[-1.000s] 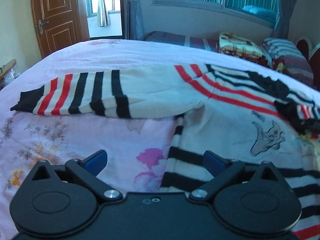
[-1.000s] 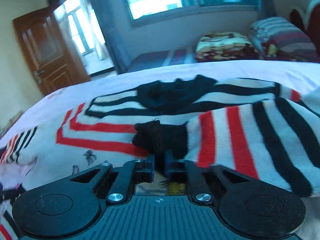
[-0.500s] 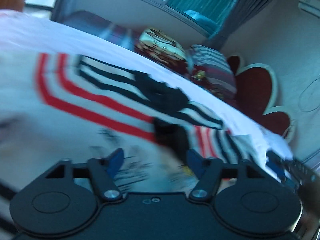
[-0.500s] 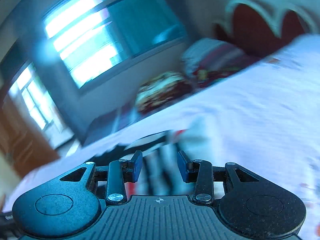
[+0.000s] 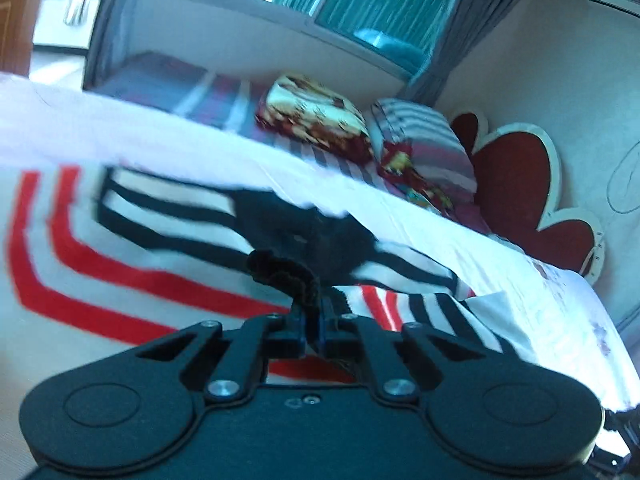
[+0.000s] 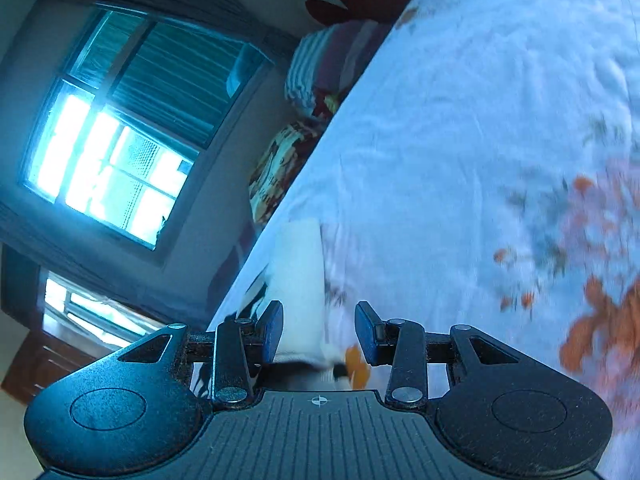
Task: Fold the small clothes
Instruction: 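Open the right tool to release the sleeve onto the sweater body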
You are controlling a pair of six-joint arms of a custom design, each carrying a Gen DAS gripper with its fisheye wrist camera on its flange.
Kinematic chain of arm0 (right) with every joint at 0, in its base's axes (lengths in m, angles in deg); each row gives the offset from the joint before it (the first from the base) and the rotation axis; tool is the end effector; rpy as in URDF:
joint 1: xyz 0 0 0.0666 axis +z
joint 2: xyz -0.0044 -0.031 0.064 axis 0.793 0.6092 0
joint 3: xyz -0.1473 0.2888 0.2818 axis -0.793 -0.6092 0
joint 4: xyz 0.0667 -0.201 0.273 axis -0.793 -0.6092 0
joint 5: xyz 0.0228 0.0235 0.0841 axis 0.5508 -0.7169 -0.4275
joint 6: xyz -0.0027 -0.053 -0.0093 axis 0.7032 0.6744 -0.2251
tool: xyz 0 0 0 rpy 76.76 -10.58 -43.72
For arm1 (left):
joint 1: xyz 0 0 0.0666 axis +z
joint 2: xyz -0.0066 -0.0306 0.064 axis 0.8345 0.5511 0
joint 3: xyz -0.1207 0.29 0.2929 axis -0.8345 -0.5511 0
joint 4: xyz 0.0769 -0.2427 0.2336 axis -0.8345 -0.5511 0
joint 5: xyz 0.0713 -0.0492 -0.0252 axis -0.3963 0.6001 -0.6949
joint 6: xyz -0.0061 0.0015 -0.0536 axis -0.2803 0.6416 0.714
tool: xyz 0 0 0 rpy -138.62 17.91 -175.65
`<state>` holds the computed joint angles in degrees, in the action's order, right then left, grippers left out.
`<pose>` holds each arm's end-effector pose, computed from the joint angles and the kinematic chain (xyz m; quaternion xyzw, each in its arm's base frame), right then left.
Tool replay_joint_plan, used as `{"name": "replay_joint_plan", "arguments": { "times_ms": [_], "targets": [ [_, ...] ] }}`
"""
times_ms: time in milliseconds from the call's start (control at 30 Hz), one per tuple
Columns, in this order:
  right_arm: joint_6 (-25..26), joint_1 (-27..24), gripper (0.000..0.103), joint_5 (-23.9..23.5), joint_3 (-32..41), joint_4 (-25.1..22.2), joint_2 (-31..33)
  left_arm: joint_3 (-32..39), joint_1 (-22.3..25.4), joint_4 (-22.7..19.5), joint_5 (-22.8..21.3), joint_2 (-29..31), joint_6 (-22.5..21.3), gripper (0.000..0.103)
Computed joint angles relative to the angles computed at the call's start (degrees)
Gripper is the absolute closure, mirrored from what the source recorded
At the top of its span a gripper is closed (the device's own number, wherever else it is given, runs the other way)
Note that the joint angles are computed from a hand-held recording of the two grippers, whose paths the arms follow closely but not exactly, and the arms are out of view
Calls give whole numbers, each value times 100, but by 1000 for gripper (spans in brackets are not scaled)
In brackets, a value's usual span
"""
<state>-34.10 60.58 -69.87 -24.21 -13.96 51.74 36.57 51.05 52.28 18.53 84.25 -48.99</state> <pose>0.4540 0.0607 0.3808 0.4626 0.7056 0.3083 0.4393 0.6947 -0.0828 0.3727 0.0720 0.8907 -0.2459 0.3754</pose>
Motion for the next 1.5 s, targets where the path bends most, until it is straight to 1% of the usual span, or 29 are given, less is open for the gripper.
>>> {"name": "replay_joint_plan", "arguments": {
  "times_ms": [100,200,300,433,500,567,600,633,667,733,767,800,833,867,900,967,1000,1033,1067,1133,1167,1200,1267,1300,1333,1367,1400,1433,1500],
  "targets": [
    [-218,-57,63,-420,-101,218,-12,82,140,-117,-178,40,-101,98],
    [-565,-124,63,-846,-102,519,115,44,236,-237,-204,44,-102,98],
    [-859,-211,34,-1126,-44,768,267,-62,265,-281,-196,8,-115,98],
    [-634,-336,35,-1316,238,579,494,-95,308,-301,-188,14,-117,98],
    [-520,-398,41,-1355,358,481,574,-164,357,-269,-145,5,-124,98],
    [-323,-416,50,-1376,485,142,595,-131,359,-292,-146,31,-149,98],
    [-186,-426,63,-1360,544,-9,587,-112,358,-314,-149,37,-177,98],
    [22,-414,86,-1291,608,-223,562,-90,358,-327,-150,47,-210,98],
    [246,-388,87,-1185,662,-509,515,-163,352,-223,-165,6,-222,98],
    [452,-382,87,-1086,584,-485,409,-325,292,167,-334,-89,-279,98],
    [694,-378,88,-1045,673,-733,419,-331,241,136,-560,-116,-455,98],
    [906,-355,90,-1019,781,-1059,456,-214,189,-91,-757,-62,-629,98],
    [932,-344,89,-1030,756,-1097,436,-51,145,-364,-918,38,-747,98],
    [971,-381,89,-1080,780,-1164,403,-57,120,-386,-1030,67,-830,94],
    [1066,-391,89,-1063,830,-1260,364,-129,105,-264,-1104,27,-887,90],
    [1408,-354,87,-723,833,-1373,170,-275,74,-92,-1503,-102,-956,65],
    [1683,-341,84,-578,798,-1357,58,-458,76,154,-1696,-222,-932,55],
    [1922,-345,83,-511,789,-1334,-17,-717,100,532,-1743,-363,-879,45],
    [2132,-373,83,-534,834,-1350,-27,-877,110,809,-1722,-459,-842,48],
    [2682,-206,84,-484,998,-1482,100,-918,73,990,-1596,-511,-967,53],
    [2994,-162,84,-526,1124,-1545,215,-836,33,968,-1465,-477,-1082,58],
    [3267,-106,84,-533,1209,-1591,328,-755,-24,908,-1335,-435,-1178,59],
    [3696,109,84,-257,1396,-1941,604,-466,-159,619,-1325,-253,-1296,55],
    [3837,143,84,-71,1479,-2066,723,-222,-213,313,-1400,-88,-1420,54],
    [3844,106,84,-90,1379,-1920,722,24,-253,-57,-1543,103,-1527,54],
    [3747,71,84,-194,1351,-1895,715,113,-242,-138,-1508,198,-1541,53],
    [3706,41,84,-268,1344,-1880,723,110,-221,-52,-1447,211,-1469,53],
    [3739,31,84,-285,1298,-1828,666,243,-212,-177,-1417,251,-1439,56],
    [3906,-29,84,-273,1230,-1534,625,257,-240,51,-1487,231,-1417,57]
  ]
}}
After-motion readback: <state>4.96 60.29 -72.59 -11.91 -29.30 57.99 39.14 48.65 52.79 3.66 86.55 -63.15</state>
